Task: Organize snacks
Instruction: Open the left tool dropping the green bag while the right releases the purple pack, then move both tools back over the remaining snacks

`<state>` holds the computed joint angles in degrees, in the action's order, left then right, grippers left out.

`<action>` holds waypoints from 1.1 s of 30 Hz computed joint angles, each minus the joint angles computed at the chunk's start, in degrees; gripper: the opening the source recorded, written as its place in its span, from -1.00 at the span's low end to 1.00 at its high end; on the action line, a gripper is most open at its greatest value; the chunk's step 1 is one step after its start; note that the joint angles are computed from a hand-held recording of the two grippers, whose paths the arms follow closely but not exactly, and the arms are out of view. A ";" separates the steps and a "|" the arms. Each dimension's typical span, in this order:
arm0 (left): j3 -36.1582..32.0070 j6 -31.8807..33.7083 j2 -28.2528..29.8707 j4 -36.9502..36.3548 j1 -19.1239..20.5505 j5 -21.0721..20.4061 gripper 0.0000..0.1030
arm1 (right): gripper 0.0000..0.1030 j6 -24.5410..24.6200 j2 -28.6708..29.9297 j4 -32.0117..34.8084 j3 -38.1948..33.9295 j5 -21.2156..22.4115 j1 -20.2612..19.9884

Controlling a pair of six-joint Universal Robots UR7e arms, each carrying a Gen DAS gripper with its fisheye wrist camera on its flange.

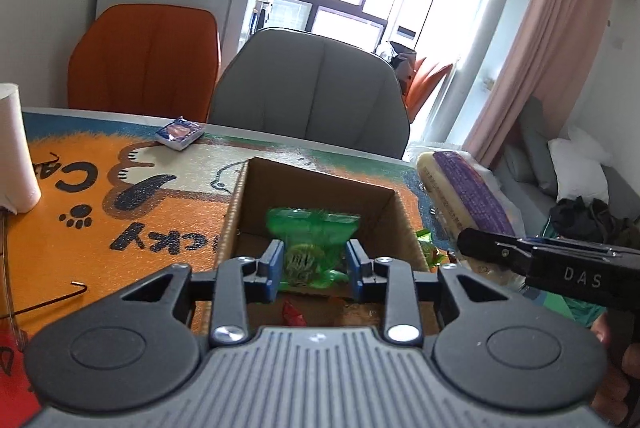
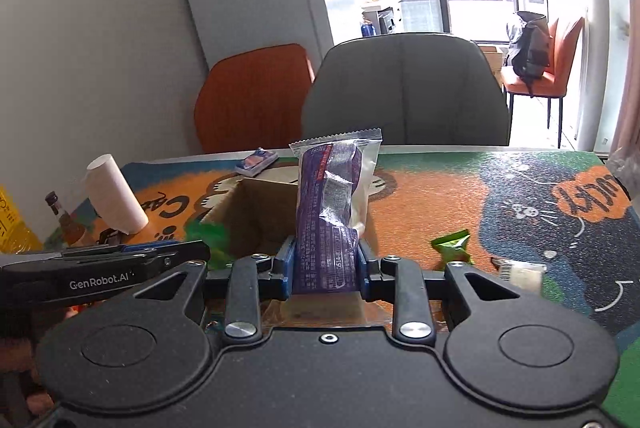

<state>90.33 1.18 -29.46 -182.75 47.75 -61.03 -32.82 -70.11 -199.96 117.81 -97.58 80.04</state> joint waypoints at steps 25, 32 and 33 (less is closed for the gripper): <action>4.47 -3.39 -2.54 -1.61 -1.25 3.74 0.66 | -0.11 2.60 -0.57 1.54 0.35 1.04 0.29; 3.62 -4.01 -1.35 -0.12 -2.19 2.88 0.80 | 0.10 2.99 -3.43 0.18 2.58 0.63 -1.96; 3.45 -4.14 -1.19 0.51 -2.39 2.77 0.83 | 0.17 2.94 -3.94 0.08 2.95 0.85 -2.41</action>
